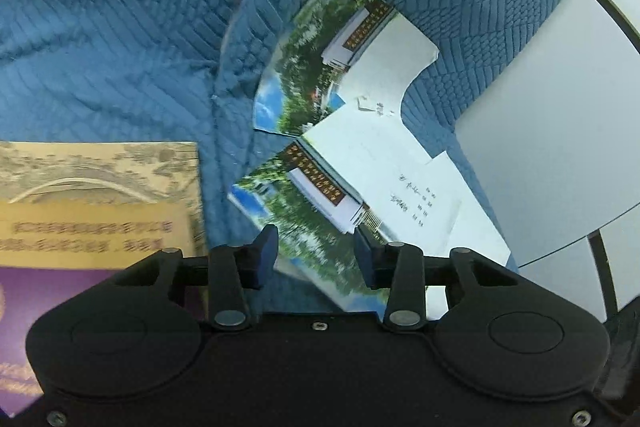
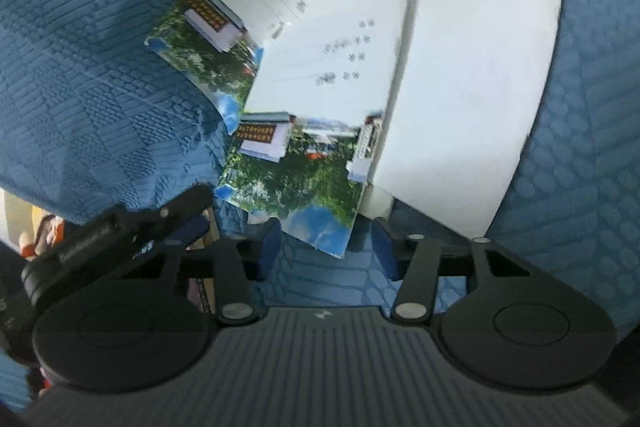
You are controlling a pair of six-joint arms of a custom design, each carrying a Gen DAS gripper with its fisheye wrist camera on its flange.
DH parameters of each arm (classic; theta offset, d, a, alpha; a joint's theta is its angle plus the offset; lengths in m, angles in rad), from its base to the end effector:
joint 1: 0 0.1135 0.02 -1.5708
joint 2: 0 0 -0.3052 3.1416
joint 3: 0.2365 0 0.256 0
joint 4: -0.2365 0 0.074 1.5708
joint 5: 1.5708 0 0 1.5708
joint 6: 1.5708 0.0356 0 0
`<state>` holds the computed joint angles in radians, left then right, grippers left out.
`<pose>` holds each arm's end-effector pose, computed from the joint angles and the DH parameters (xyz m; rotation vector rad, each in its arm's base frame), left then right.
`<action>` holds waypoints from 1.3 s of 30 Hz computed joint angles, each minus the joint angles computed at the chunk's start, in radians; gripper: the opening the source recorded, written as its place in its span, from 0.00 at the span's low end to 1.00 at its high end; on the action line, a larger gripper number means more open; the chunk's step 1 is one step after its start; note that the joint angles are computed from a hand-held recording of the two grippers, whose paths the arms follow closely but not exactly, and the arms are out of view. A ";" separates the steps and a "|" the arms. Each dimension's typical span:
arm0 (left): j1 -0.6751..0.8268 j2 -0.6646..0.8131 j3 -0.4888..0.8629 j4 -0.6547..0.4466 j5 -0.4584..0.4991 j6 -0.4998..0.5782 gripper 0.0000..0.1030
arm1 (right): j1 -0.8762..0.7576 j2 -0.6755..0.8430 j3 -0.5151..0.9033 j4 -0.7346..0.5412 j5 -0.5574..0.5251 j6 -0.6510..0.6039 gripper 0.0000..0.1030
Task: Organize objects
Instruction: 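Move both tools toward the postcards and white papers on the seat, then close both grippers on the edge of the postcard booklet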
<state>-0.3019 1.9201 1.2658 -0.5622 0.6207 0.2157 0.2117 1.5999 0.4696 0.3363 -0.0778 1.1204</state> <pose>0.3702 -0.1370 0.1998 0.8365 2.5569 -0.8813 0.2595 0.0586 0.1409 1.0553 2.2508 0.7045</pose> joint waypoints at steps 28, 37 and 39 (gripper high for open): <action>0.041 0.235 0.250 -0.256 0.183 -0.108 0.30 | -0.044 0.084 -0.057 0.341 -0.088 0.132 0.10; 0.168 0.294 0.382 -0.357 0.366 -0.213 0.55 | -0.091 0.002 -0.113 0.442 -0.125 0.176 0.09; 0.179 0.323 0.438 -0.420 0.390 -0.207 0.57 | -0.101 -0.008 -0.122 0.462 -0.139 0.191 0.09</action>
